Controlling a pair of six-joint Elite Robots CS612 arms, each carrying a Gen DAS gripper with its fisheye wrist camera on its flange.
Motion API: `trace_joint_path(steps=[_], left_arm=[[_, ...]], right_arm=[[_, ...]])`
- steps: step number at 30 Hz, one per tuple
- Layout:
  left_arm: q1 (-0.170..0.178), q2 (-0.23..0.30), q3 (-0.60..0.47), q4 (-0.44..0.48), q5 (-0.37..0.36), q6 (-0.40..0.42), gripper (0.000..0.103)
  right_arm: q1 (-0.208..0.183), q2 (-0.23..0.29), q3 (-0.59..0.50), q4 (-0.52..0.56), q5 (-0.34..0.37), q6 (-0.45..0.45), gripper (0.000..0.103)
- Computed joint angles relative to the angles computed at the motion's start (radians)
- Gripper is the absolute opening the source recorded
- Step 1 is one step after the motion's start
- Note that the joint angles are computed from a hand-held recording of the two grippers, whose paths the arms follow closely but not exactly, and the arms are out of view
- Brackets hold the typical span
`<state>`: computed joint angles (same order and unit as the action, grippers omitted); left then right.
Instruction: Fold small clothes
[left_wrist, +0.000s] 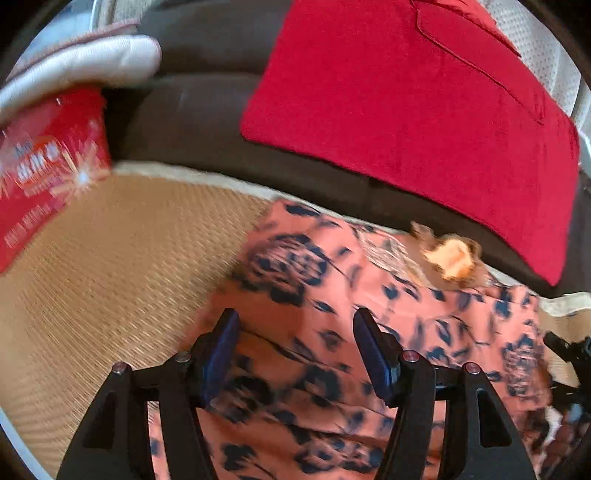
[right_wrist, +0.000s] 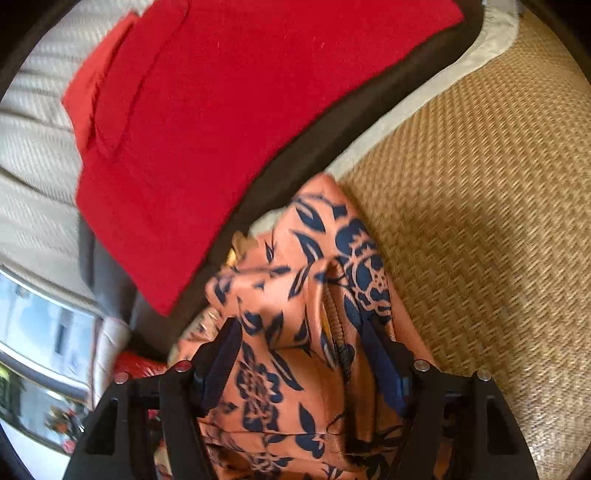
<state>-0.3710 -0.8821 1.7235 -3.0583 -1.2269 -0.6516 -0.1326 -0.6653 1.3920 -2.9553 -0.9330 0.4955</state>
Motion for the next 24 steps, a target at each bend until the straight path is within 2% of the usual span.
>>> trace_joint_path(steps=[2, 3, 4, 6, 9, 11, 14, 15, 16, 18, 20, 22, 24], left_arm=[[0.004, 0.003, -0.005, 0.019, 0.024, -0.001, 0.065], [0.014, 0.000, -0.001, 0.020, 0.016, -0.007, 0.065], [0.020, -0.001, 0.001, 0.020, 0.008, -0.018, 0.065], [0.027, 0.002, 0.000, 0.022, 0.011, -0.034, 0.065], [0.031, 0.001, 0.000, 0.028, 0.032, -0.030, 0.065], [0.028, 0.013, -0.013, 0.045, 0.034, -0.023, 0.065], [0.021, 0.030, -0.061, 0.220, 0.050, 0.006, 0.065], [0.020, 0.041, -0.081, 0.286, 0.041, 0.025, 0.066], [0.016, 0.046, -0.091, 0.310, 0.055, 0.036, 0.066], [0.008, 0.039, -0.089, 0.304, 0.080, 0.049, 0.066], [0.004, 0.031, -0.071, 0.232, 0.082, 0.051, 0.066], [-0.006, 0.024, -0.056, 0.166, 0.106, 0.060, 0.066], [-0.011, 0.025, -0.046, 0.067, 0.074, 0.097, 0.069]], right_arm=[[0.020, -0.016, -0.002, 0.059, -0.085, -0.102, 0.022], [0.029, -0.023, -0.001, 0.073, -0.125, -0.139, 0.021], [0.040, -0.033, 0.008, 0.063, -0.177, -0.165, 0.016], [0.053, -0.053, 0.032, 0.008, -0.262, -0.194, 0.009], [0.065, -0.068, 0.054, -0.094, -0.378, -0.204, 0.004], [0.062, -0.065, 0.051, -0.083, -0.411, -0.189, 0.004], [0.060, -0.052, 0.024, 0.008, -0.413, -0.152, 0.004], [0.054, -0.052, 0.031, -0.011, -0.392, -0.128, 0.004], [0.046, -0.053, 0.040, -0.060, -0.354, -0.100, 0.005], [0.033, -0.063, 0.072, -0.203, -0.288, -0.082, 0.008], [0.036, -0.066, 0.086, -0.296, -0.252, -0.114, 0.009], [0.047, -0.061, 0.071, -0.264, -0.214, -0.159, 0.009], [0.061, -0.054, 0.050, -0.163, -0.192, -0.216, 0.009]])
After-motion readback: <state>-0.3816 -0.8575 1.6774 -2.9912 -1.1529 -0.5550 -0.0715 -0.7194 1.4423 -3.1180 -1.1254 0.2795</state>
